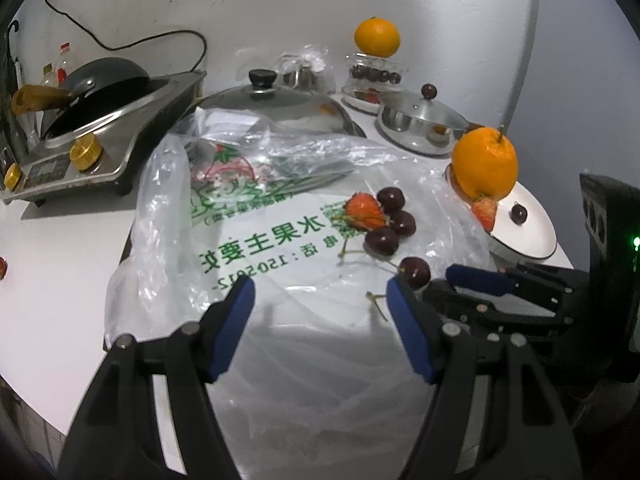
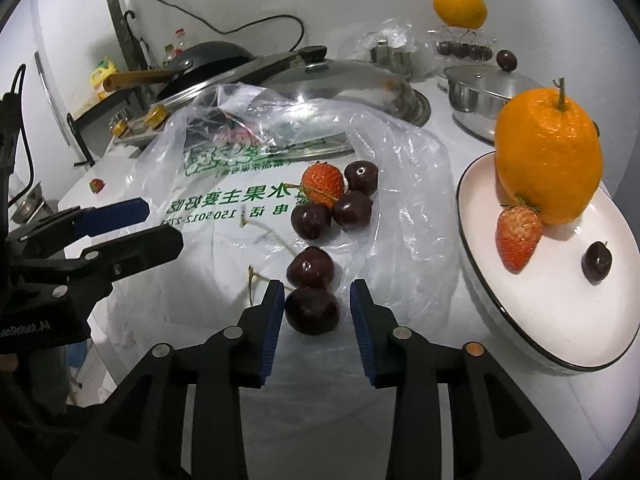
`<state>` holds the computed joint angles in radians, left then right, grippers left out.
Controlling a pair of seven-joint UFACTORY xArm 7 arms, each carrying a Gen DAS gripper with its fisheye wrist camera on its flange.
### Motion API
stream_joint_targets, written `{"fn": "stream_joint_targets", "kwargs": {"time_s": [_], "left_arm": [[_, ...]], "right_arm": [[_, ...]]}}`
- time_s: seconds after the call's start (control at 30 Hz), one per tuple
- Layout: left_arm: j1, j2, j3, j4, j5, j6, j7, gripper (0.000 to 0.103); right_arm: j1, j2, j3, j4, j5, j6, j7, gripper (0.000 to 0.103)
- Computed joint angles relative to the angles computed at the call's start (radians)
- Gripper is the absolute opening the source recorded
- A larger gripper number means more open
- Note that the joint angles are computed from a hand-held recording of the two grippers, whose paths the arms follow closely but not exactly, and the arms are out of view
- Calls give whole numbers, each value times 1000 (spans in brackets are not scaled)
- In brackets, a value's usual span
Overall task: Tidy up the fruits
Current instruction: 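Close the right gripper on a dark cherry in the bag and lift, then carry the cherry with the right gripper toward the white plate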
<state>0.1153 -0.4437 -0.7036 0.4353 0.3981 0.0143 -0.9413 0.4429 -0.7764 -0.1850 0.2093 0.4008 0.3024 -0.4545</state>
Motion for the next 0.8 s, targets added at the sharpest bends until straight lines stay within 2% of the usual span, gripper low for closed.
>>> {"fn": "stream_joint_targets", "kwargs": {"time_s": [0.33, 0.43, 0.8], "left_arm": [[-8, -13, 6, -5, -1, 3, -3, 70], [-18, -23, 10, -7, -3, 8, -5, 70], [-41, -51, 17, -4, 0, 33, -19, 70]], "right_arm": [[-6, 5, 29, -7, -25, 3, -4, 37], [-9, -2, 39, -15, -36, -16, 5, 32], [-12, -141, 18, -37, -69, 8, 7, 32]]}}
